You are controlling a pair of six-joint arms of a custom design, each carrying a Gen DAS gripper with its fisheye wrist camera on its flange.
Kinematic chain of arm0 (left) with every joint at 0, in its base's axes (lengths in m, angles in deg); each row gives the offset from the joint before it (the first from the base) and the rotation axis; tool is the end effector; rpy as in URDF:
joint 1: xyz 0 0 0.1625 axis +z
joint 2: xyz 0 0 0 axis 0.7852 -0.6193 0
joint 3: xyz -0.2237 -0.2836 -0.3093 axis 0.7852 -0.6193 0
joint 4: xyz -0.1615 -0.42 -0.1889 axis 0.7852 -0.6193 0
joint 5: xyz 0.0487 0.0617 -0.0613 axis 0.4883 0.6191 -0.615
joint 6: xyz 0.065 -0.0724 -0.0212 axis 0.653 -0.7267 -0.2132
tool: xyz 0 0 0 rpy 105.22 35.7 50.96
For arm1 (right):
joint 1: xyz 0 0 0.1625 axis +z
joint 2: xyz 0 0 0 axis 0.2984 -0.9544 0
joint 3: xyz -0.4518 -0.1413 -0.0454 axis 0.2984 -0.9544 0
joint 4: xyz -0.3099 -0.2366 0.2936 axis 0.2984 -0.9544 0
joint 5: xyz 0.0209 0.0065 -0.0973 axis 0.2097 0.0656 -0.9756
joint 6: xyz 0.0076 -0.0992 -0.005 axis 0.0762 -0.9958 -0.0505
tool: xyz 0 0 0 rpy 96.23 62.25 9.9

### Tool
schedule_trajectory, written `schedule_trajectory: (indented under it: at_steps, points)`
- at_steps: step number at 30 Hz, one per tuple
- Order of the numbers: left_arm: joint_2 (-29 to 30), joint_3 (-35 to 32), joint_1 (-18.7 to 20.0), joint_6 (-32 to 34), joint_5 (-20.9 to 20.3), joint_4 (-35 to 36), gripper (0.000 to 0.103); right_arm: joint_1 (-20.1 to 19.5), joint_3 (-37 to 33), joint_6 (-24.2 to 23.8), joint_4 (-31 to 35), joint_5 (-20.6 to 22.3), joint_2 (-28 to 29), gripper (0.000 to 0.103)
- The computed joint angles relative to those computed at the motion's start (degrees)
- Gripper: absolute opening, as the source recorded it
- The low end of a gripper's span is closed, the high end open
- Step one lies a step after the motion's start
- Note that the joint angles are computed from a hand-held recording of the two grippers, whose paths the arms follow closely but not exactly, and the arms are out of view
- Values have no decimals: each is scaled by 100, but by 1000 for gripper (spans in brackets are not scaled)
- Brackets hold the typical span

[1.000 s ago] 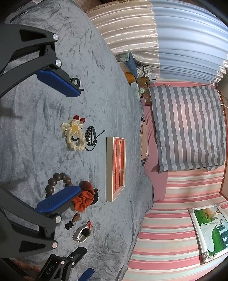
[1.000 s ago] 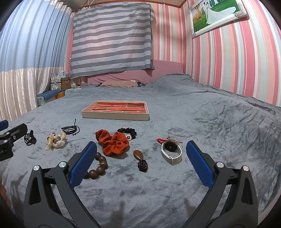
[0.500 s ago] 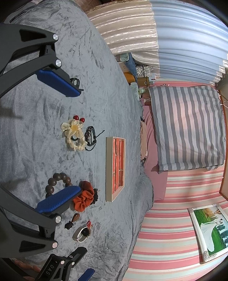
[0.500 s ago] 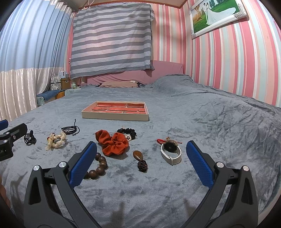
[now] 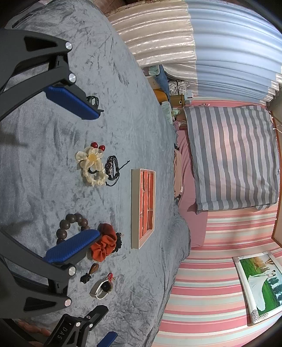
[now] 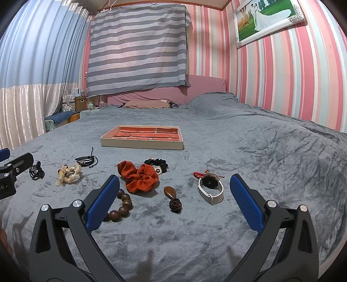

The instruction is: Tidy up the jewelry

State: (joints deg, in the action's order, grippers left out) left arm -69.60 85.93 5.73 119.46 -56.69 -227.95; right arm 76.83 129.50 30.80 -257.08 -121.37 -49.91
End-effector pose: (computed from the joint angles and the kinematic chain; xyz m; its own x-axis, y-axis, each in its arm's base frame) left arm -0.2928 -0.8466 0.1617 -0.6945 -0.0519 -0.7177 0.6514 0.3782 -0.6577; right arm 0.1616 -0.8024 0.2595 -0.6851 -0.0166 0.7283 -0.6870 0.3474 -0.6383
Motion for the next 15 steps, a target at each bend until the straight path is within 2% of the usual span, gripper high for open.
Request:
schedule_trajectory:
  at_steps: [8,15]
  points:
    - [-29,10,-7,-102,8,150,99,2,-26,-3,31,-35,2,99]
    - [14,-263,58,-346,61,697,99,51,-394,-44,273,-194,190,99]
